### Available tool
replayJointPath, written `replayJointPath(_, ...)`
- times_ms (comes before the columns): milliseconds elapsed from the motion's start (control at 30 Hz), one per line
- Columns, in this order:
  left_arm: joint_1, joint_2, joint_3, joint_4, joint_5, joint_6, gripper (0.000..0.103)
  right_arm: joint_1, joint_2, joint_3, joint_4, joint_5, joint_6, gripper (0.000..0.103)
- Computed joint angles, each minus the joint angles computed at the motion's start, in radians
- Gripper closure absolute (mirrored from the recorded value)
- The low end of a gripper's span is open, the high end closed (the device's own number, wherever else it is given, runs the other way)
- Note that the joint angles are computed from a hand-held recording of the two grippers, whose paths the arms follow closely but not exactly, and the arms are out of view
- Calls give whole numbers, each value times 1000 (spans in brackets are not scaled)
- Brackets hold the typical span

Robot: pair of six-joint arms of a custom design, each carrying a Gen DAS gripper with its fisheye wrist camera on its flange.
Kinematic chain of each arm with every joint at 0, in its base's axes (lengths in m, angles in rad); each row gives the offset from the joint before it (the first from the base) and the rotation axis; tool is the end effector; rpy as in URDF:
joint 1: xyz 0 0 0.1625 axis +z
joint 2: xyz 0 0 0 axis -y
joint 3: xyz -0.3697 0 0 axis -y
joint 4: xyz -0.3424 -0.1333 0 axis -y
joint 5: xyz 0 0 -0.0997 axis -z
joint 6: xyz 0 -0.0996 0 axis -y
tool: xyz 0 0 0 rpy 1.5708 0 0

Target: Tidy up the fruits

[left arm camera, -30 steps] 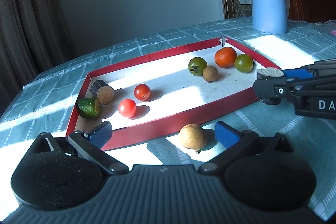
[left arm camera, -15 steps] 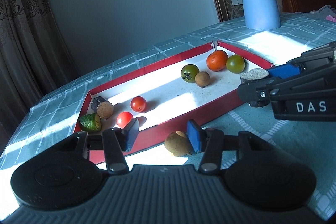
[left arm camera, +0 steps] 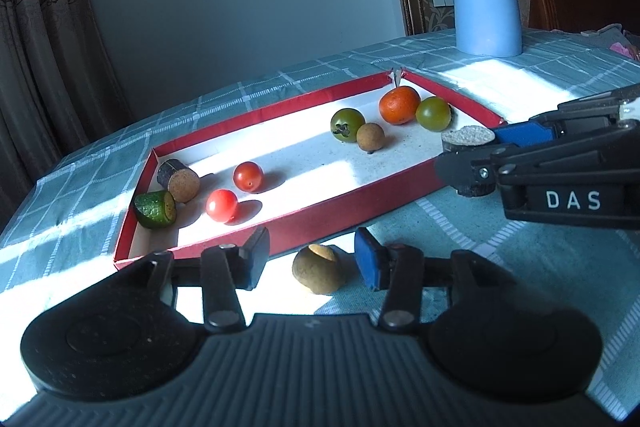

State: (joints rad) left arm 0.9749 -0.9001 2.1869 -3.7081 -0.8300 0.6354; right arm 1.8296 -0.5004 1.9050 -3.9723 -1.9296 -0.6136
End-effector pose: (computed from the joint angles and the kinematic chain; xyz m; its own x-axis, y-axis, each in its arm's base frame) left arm -0.0848 -0.4823 0.1499 -0.5010 0.3195 -0.8044 0.8294 0.4427 -0.3407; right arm 0.2265 -0.4712 0.0353 -0.7217 -0.2650 0.6394 -0.6782 0.4553 -0.5768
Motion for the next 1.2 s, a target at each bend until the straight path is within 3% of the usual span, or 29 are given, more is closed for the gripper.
replayJointPath(67,4,-23,2,68,-11,-34,77,-1,-1,1,2,2,1,70)
replayJointPath(333,2,-21,9,60,-11,-30,77,0,1,0,0,2,-5,70)
replayJointPath(533,-13,5,24,-64,-2,25,77,-5,0,10,-27,27,-8,70)
replayJointPath(767,-19,18,15,-99,12,25,76,-2,7,5,-38,24,-15,70)
replayJointPath(1100,-22,7,-1,-122,4,7,76,-3,16,-3,-75,30,-5,70)
replayJointPath(1200,-5,-37,7,-54,-3,-40,76,-5,15,-5,-74,26,4,70)
